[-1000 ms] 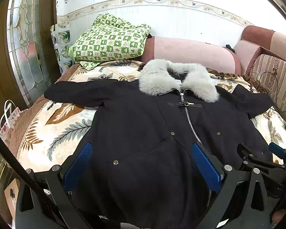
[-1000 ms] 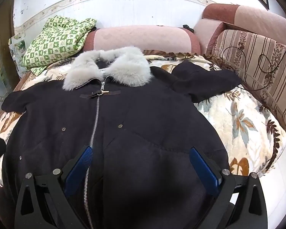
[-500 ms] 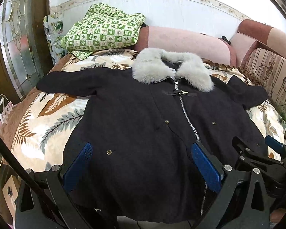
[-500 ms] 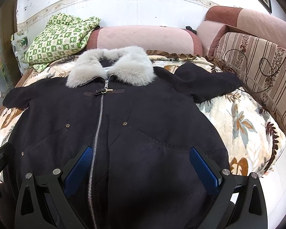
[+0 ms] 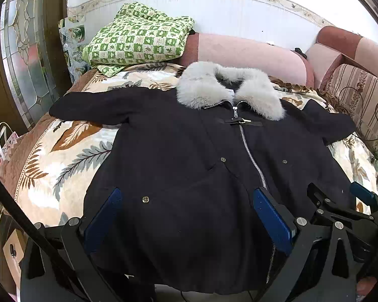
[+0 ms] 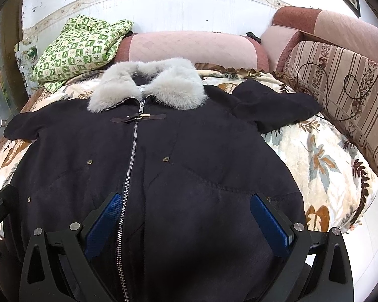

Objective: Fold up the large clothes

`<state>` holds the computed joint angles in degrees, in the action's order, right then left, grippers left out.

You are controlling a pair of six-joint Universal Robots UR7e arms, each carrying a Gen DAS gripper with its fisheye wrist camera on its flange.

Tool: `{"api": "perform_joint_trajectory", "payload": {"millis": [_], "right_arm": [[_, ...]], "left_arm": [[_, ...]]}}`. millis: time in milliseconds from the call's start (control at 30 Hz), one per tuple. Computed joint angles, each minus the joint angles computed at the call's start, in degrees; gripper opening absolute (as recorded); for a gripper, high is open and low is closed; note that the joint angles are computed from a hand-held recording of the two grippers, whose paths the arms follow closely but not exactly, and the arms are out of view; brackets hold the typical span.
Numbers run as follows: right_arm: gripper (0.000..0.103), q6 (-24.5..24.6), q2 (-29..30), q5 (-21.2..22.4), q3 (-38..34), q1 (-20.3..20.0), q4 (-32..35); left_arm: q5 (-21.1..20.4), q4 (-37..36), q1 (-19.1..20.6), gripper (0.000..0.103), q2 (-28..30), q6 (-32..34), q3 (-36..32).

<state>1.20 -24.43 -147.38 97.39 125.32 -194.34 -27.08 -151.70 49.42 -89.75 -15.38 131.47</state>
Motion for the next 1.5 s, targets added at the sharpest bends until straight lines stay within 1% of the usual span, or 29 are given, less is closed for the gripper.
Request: {"api": "perform_joint_trajectory", "payload": {"millis": [67,167,233,267,300,433,600,733,867,933,1100,1200,1333,1433,1500], "right_arm": [[0.102,0.1,0.01,0.02,0.06,-0.06,0.03],[0.102,0.42,0.01,0.11,0.09,-0.14,0.43],[0.102,0.84,-0.06,0.2,0.15,-0.22,0.89],[0.102,1.1,-0.09,0.27,0.2,-0.26,1.11],[0.102,1.26,-0.15,0.35,0.25,-0.32,1.23],[0.102,1.93,-0.23,0.65,0.26,-0.5,2.06],[0.102,1.46,0.07,0.65,-0.05,-0.41,2.16],[0.102,1.54,0.19,0.63,-0.22,-0.47,2.4],[0.102,1.99,0.16,0.59,-0.15,-0.69,2.94],[0.102,2.12,0.15,0.67,-0.19,-0.72,3.19],[0.102,1.59,0.4,0.56,-0.34,-0.67,3.27],[0.102,0.94,0.54,0.86,-0.31,-0.63,2.86],[0.102,-1.02,1.25,0.87,-0.93,-0.3,1.79],[0.102,-1.28,1.65,0.85,-1.44,-0.19,2.57],[0.102,-1.05,1.76,0.86,-1.61,-0.24,3.24]], "left_arm": [[0.21,1.36,0.2,0.103,-0.04,-0.27,-0.35],[-0.02,1.09,0.37,0.103,-0.02,-0.2,-0.37],[-0.56,-1.5,0.51,0.103,0.06,0.95,0.18],[-0.73,-1.53,0.62,0.103,0.0,0.91,0.16],[-1.11,-3.58,0.79,0.103,0.29,1.73,0.45],[-1.45,-3.72,1.22,0.103,0.31,1.73,0.28],[-0.37,-3.15,1.29,0.103,0.25,1.44,0.09],[0.55,-6.63,1.71,0.103,0.72,3.1,0.35],[0.36,-5.89,2.29,0.103,0.69,2.84,-0.06],[0.08,-4.16,2.43,0.103,0.49,2.09,-0.38],[0.11,-0.62,3.05,0.103,0.42,-0.37,-1.13],[-0.26,-0.1,3.58,0.103,0.27,-0.91,-1.39],[0.9,-2.52,3.89,0.103,0.54,0.71,-1.09],[0.42,-3.54,4.6,0.103,0.46,0.86,-1.3],[0.68,-5.54,4.89,0.103,0.45,1.27,-1.1]]}}
